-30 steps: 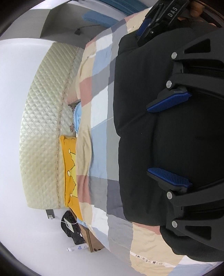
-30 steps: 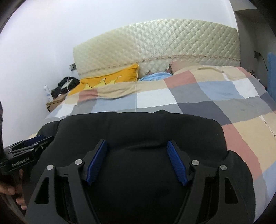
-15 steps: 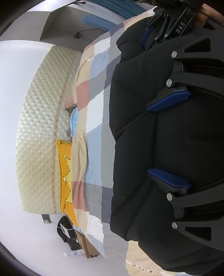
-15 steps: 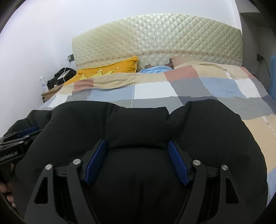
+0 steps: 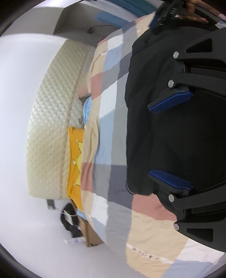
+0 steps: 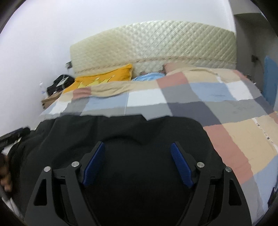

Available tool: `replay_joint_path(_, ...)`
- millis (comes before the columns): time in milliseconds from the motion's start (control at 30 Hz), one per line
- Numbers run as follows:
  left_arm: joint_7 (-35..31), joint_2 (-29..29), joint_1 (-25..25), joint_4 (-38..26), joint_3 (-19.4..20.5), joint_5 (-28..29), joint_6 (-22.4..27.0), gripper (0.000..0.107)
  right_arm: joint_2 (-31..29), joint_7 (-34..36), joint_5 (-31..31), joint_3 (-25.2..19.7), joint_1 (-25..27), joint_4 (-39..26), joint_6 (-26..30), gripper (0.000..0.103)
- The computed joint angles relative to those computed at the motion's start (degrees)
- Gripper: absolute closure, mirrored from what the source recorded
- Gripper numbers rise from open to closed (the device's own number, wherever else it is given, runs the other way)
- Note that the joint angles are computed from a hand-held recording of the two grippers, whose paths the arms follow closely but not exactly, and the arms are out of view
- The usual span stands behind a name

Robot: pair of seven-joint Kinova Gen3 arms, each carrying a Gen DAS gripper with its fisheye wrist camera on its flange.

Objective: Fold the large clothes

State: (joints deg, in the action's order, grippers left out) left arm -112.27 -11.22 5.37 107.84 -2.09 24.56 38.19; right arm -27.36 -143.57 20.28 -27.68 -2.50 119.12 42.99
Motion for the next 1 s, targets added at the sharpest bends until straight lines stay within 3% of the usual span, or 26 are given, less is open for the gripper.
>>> replay_joint_path(100,-0.60,1.59,-0.50,0.47,-0.52,0.43,0.23,0.039,-0.22,1.40,-0.01,2.03,-1.32,1.39,0.68,0.024)
replay_joint_path(200,-0.37,2.30,-0.64,2.15,0.94,-1.34,-1.46,0.039,-0.75,2.29,-1.78,4.58,-1.44,5.01,-4.01,0.023)
replay_joint_path(400,-5.38,2.29,0.12,4.80,-0.66,3.04,-3.63,0.036,-0.24,1.71,-2.31,2.59,1.04,8.44,-9.19,0.018)
replay_joint_path(500,-2.80,1.56,-0.43,6.05,1.64,0.00,-6.26,0.036,-0.41,0.95,-2.56,1.29,2.18,9.35,-10.41,0.017)
replay_joint_path(600,-1.79,1.28,0.27,6.52,1.57,-1.11,-6.99,0.036,-0.55,0.97,-2.89,0.90,2.66,9.46,-10.35,0.016)
replay_joint_path(667,-4.72,1.63,1.39,6.91,-0.58,1.91,-6.99,0.034,-0.69,1.03,-3.24,1.04,2.71,9.70,-10.68,0.015)
replay_joint_path(800,-6.29,2.68,0.98,6.84,-0.86,3.79,-7.03,0.032,-0.44,0.76,-3.44,0.15,3.58,9.41,-10.56,0.014)
replay_joint_path(900,-3.70,1.68,-0.02,7.26,0.52,1.93,-7.57,0.032,-0.19,0.32,-3.15,-0.66,4.15,8.19,-8.39,0.014)
replay_joint_path(1000,1.72,-0.52,-0.76,8.04,2.82,-2.52,-9.25,0.032,-1.43,-3.88,-1.12,-5.92,7.52,5.92,-3.01,0.014)
